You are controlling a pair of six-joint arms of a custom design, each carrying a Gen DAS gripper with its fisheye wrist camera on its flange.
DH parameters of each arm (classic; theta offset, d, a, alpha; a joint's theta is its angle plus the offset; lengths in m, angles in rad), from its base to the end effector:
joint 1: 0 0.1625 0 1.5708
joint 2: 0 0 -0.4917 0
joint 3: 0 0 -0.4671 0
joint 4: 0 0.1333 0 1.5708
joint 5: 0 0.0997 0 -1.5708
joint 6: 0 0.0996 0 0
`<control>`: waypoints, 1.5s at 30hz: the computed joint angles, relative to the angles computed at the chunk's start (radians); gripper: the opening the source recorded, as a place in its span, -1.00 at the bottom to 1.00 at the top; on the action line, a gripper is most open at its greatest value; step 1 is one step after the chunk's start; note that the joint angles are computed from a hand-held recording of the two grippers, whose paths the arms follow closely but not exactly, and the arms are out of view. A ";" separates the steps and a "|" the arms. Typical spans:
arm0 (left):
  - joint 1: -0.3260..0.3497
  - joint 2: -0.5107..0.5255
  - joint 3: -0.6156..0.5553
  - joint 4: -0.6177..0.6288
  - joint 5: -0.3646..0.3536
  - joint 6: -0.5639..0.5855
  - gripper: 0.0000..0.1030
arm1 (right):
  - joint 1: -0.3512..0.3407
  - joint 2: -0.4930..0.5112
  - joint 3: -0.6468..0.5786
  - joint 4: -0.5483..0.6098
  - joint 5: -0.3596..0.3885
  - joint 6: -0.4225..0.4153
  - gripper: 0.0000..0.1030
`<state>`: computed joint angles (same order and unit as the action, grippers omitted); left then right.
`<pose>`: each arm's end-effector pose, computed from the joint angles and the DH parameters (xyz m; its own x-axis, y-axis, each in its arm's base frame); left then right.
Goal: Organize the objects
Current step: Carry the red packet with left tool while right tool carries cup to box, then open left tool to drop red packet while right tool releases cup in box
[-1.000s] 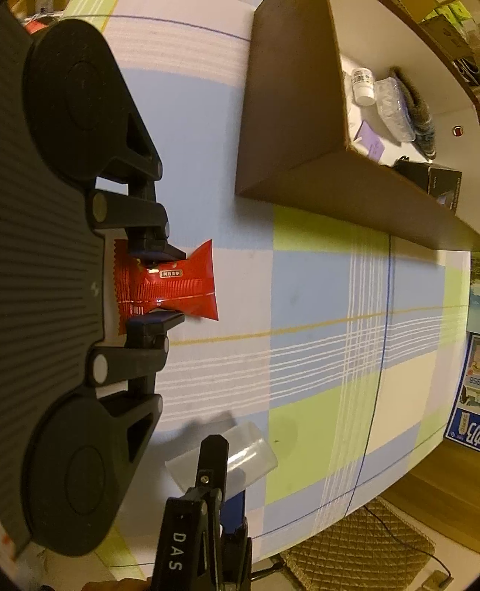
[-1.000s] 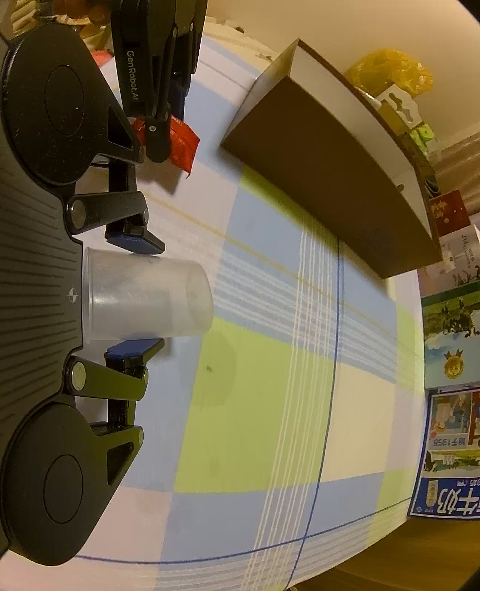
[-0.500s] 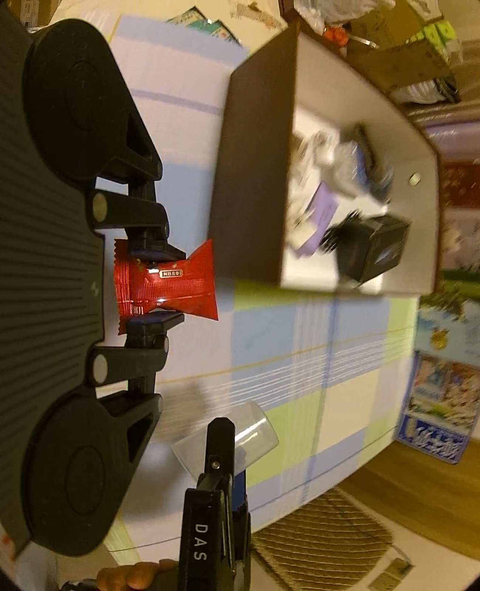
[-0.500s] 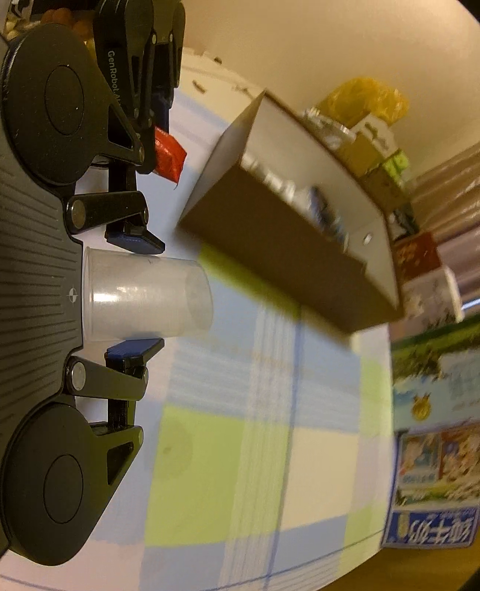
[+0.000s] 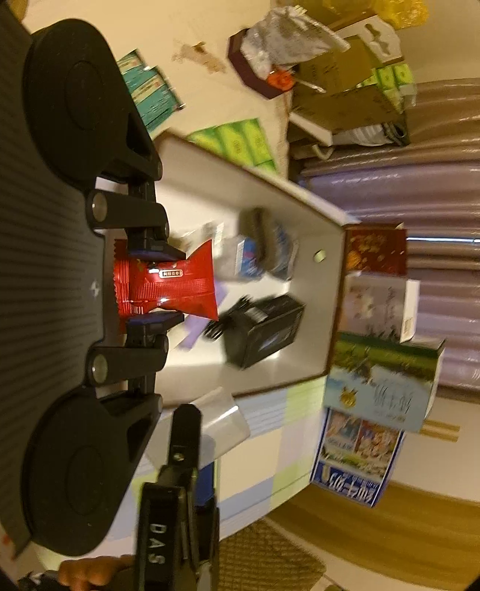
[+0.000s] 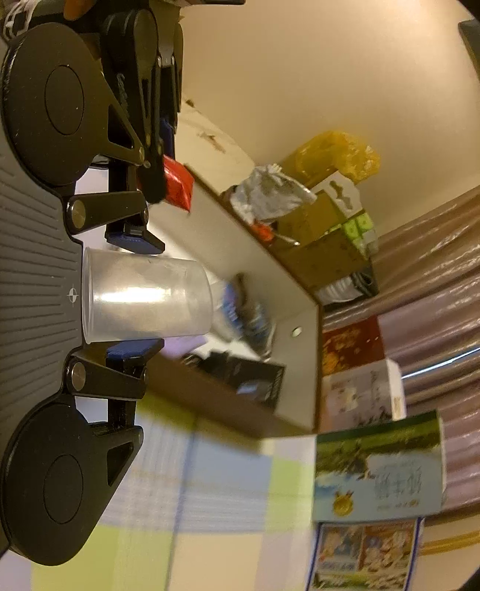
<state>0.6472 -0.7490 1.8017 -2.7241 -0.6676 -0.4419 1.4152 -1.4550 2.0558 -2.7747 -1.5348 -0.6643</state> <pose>-0.4284 -0.5889 0.0402 -0.7338 0.1469 -0.6633 0.5309 0.7332 -0.4249 0.0452 -0.5949 0.3614 -0.8585 -0.3956 0.3263 -0.5101 0.7237 -0.4649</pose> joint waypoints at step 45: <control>0.171 0.022 -0.151 0.162 -0.067 0.197 0.18 | 0.083 0.277 -0.118 -0.089 -0.191 0.282 -0.12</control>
<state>0.8184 -0.7270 1.6511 -2.5617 -0.7343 -0.2446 1.4977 -1.1784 1.9382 -2.8641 -1.7262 -0.3828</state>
